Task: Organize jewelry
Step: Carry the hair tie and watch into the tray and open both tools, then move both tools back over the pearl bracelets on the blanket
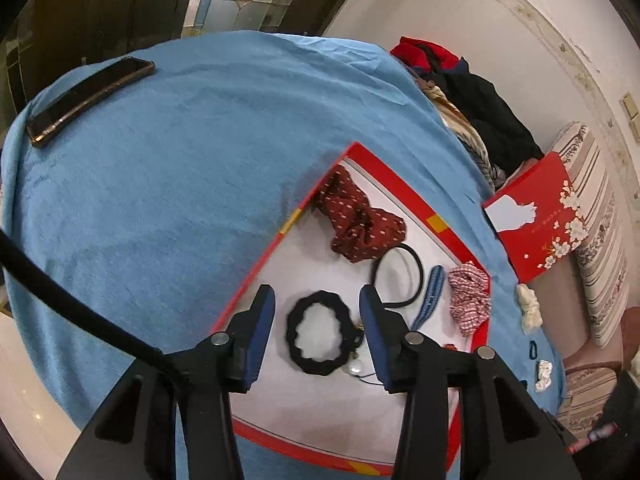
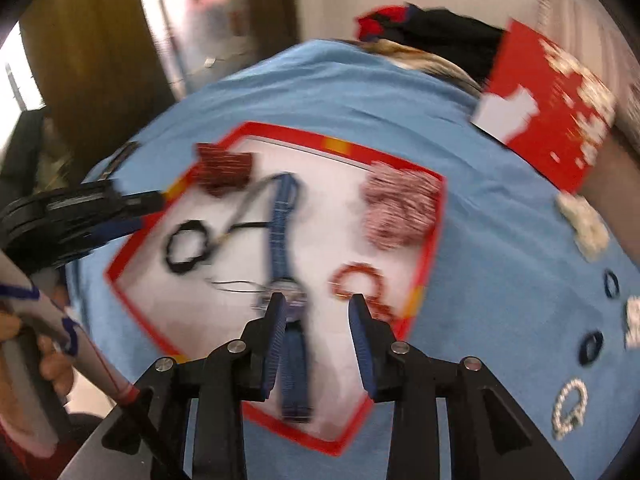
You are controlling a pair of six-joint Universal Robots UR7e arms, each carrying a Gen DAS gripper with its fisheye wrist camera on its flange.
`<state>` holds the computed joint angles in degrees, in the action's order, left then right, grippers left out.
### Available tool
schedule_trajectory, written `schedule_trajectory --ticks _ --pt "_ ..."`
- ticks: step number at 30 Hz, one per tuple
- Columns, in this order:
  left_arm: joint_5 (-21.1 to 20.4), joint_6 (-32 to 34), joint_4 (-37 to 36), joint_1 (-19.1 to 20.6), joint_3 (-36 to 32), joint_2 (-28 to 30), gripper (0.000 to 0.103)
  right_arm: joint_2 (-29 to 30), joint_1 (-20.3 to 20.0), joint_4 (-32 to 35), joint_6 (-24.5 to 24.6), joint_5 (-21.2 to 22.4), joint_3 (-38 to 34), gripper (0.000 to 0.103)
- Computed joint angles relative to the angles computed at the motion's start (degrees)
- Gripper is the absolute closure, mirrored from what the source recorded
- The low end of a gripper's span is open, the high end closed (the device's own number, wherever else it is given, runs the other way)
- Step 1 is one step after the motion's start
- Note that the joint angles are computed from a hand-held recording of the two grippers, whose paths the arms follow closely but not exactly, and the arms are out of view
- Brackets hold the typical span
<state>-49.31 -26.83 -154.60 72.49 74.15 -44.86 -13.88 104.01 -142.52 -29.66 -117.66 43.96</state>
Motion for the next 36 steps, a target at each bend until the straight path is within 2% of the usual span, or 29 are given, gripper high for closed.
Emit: schedule_trajectory --ticks 5,8,12,16,18,23,28,32,36 --pt "0.3 1.6 -0.4 -0.7 -0.3 0.8 0.06 2.6 -0.9 5.5 5.3 0.9 -4.3 0.068" --pt "0.6 1.8 0.3 -0.8 -0.7 1.1 0.059 3.3 -0.7 7.7 5.1 0.1 -4.3 0.068" --pt "0.0 1.8 0.9 -0.7 -1.4 1.5 0.059 3.4 -0.6 9.6 5.7 1.3 -3.4 0.068" --pt "-0.1 2.8 0.8 -1.0 -2.2 2.1 0.059 1.9 -1.6 12.0 9.3 8.3 -2.6 0.068" --pt "-0.1 3.3 1.0 -1.2 -2.7 2.5 0.058 1.4 -2.0 12.1 10.1 10.1 -2.4 0.068" --pt "-0.2 3.8 1.7 -1.5 -3.6 3.4 0.058 -3.0 -2.9 7.6 10.9 11.1 2.8 0.066" --pt "-0.4 5.1 1.9 -2.3 -4.8 4.8 0.058 -9.0 -5.2 1.5 11.5 9.3 9.8 0.063" --pt "-0.7 7.5 1.6 -3.5 -6.1 6.7 0.058 -15.2 -8.1 -5.3 13.6 7.5 17.3 0.062" --pt "-2.5 11.3 0.7 -5.2 -7.0 8.9 0.057 -19.4 -11.1 -10.0 16.2 5.4 21.5 0.061"
